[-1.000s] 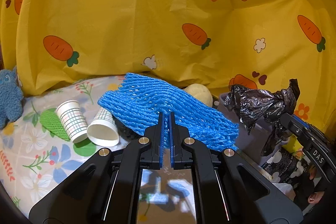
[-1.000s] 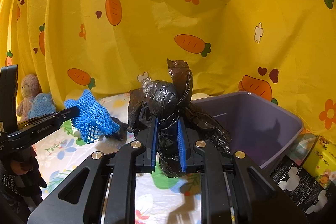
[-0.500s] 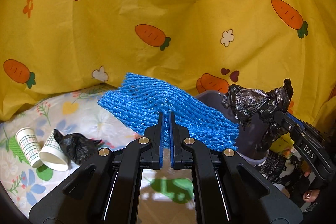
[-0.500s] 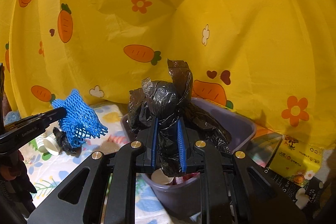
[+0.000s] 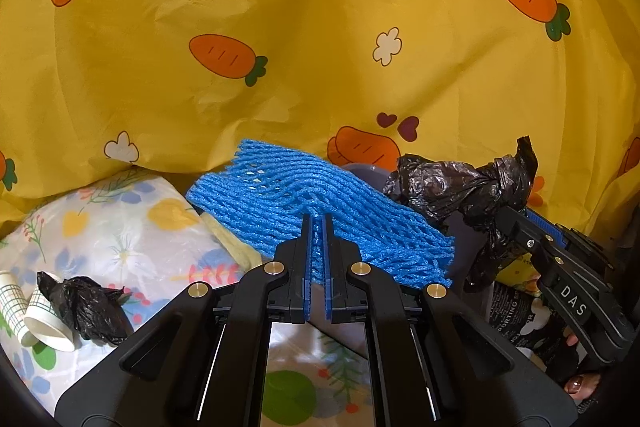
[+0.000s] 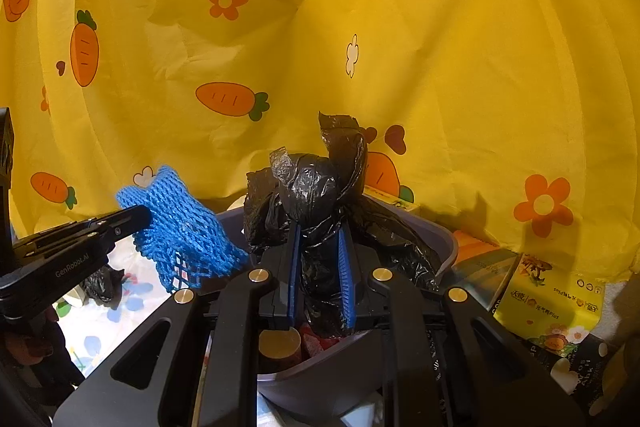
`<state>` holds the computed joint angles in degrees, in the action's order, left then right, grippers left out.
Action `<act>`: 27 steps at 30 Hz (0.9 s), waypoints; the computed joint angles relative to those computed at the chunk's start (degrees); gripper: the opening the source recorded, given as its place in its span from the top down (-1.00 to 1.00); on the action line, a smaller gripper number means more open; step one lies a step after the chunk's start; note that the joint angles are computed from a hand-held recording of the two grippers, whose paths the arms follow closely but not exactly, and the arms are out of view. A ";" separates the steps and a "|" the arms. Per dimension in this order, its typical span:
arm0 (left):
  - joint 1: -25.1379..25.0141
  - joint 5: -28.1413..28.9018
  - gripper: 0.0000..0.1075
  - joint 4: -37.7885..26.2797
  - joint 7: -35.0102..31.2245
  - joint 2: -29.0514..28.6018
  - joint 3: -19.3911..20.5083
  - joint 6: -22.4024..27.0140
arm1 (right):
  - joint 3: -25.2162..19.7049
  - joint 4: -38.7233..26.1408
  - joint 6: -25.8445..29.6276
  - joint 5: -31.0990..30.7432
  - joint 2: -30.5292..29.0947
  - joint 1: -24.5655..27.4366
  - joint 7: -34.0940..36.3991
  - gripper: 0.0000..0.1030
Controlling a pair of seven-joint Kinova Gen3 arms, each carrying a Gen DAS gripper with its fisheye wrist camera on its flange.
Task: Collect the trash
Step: 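Carry the black bag and blue net to the grey bin and release both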
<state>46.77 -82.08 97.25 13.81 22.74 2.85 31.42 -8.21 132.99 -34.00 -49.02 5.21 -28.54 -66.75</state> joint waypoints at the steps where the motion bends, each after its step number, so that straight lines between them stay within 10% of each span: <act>1: -0.19 0.33 0.93 -0.29 -0.49 0.24 0.13 -0.14 | 0.00 -0.03 0.02 -0.03 0.12 0.01 0.01 0.64; 27: 2.49 7.86 0.93 -3.05 -8.00 3.15 -7.16 -9.70 | 1.77 -1.35 1.91 2.20 1.78 0.78 -1.98 0.63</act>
<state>49.26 -74.22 94.20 5.81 25.89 -4.31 21.72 -6.45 131.63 -32.09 -46.81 6.99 -27.76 -68.73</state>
